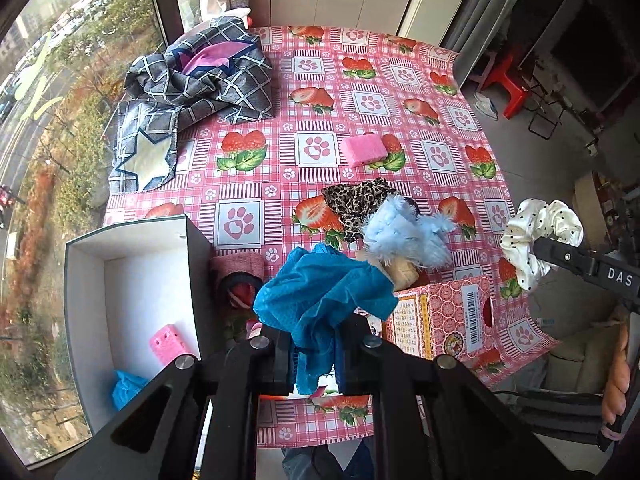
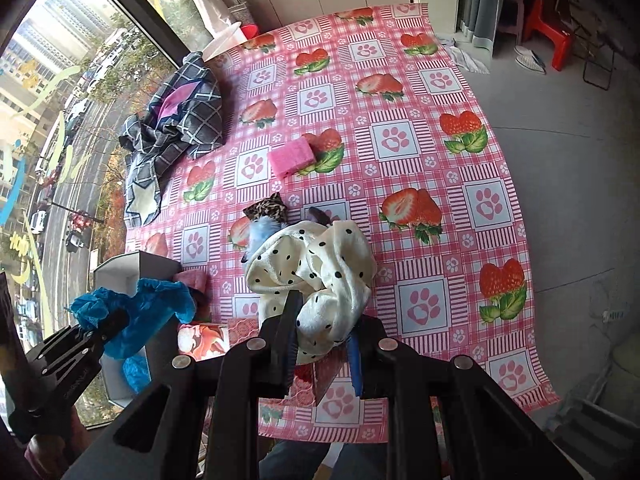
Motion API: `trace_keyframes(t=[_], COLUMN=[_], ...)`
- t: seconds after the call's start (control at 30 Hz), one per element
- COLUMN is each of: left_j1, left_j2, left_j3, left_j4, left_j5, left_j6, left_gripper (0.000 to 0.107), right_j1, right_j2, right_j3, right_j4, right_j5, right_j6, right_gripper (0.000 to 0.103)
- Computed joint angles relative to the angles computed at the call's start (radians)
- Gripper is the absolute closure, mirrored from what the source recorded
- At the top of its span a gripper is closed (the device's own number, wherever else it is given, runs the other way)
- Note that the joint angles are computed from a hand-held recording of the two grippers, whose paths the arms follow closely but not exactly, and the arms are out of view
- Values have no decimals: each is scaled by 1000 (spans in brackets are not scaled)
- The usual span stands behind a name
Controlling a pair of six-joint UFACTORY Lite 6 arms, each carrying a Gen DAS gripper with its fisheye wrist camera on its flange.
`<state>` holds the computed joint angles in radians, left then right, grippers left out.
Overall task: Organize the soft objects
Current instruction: 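Carry the scrunchie and blue cloth in both tools over the white box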
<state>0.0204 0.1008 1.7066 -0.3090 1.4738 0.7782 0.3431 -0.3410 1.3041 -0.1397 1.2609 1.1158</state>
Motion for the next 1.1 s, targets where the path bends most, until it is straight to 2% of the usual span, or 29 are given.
trace_keyframes(t=[0.23, 0.43, 1.1], left_j1=[86, 173, 461], left_j2=[-18, -4, 214], left_j3=[36, 83, 408], left_j4=[-31, -55, -117], left_j5=[54, 89, 196], left_j6=[66, 108, 159], left_gripper=[92, 92, 92], right_j1=[179, 268, 369], right_j2=[65, 150, 568], right_j3=[82, 172, 679], right_j4=[-53, -72, -81], right_j5=[39, 52, 130], right_j6=[147, 192, 69], right_gripper=[81, 81, 81])
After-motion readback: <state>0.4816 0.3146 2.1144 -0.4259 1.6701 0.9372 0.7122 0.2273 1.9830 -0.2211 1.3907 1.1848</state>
